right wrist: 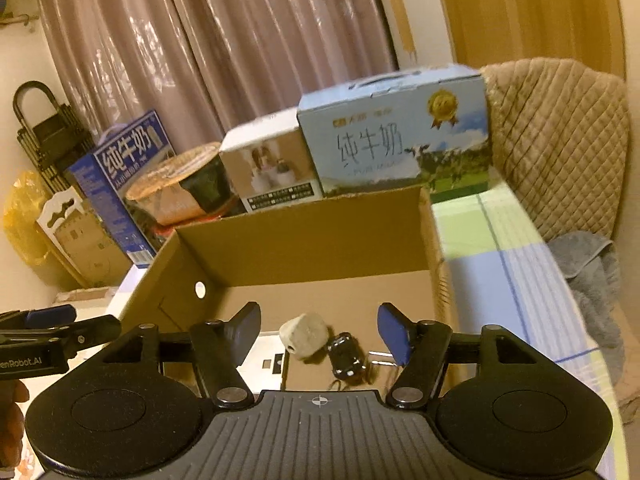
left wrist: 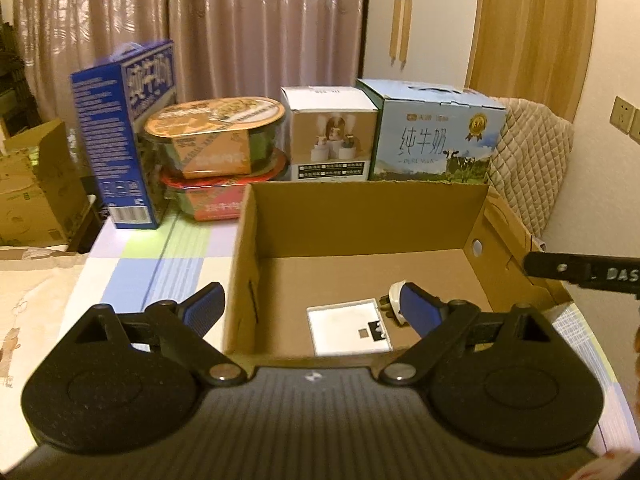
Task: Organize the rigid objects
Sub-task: 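Withdraw both tools from the box toward the remaining items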
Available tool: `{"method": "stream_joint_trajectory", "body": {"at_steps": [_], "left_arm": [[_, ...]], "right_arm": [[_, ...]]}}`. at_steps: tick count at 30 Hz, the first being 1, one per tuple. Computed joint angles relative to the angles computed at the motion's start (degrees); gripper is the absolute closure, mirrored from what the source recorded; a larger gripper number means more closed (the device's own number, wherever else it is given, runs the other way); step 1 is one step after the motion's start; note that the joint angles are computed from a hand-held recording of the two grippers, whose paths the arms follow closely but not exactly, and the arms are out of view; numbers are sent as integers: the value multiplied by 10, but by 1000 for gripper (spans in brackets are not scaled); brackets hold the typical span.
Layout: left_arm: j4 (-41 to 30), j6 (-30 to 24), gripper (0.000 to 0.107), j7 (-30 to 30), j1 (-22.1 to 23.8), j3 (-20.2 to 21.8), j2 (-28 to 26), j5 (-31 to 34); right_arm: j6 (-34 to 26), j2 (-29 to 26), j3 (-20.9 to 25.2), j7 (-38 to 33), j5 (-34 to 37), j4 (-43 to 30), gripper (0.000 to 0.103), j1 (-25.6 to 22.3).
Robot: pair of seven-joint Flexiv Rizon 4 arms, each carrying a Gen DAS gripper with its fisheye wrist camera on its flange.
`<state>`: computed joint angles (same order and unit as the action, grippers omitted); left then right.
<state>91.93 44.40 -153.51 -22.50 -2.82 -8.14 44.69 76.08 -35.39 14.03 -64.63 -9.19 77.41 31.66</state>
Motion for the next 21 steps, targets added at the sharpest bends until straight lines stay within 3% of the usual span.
{"method": "stream_joint_trajectory", "body": {"at_steps": [6,13,21], "left_arm": [[30,-58,12,-53,-24,-25,52,38],[60,-134,7,-94,-33,-83,107,58],[91,-213,5,-140,-43,-137,146,43]], "right_arm": [[54,82,-26,33,-18,122,37,10],[112,177,-65,122,-78,268,31,37],[171,269,-141,275,-248,412,20,84]]}}
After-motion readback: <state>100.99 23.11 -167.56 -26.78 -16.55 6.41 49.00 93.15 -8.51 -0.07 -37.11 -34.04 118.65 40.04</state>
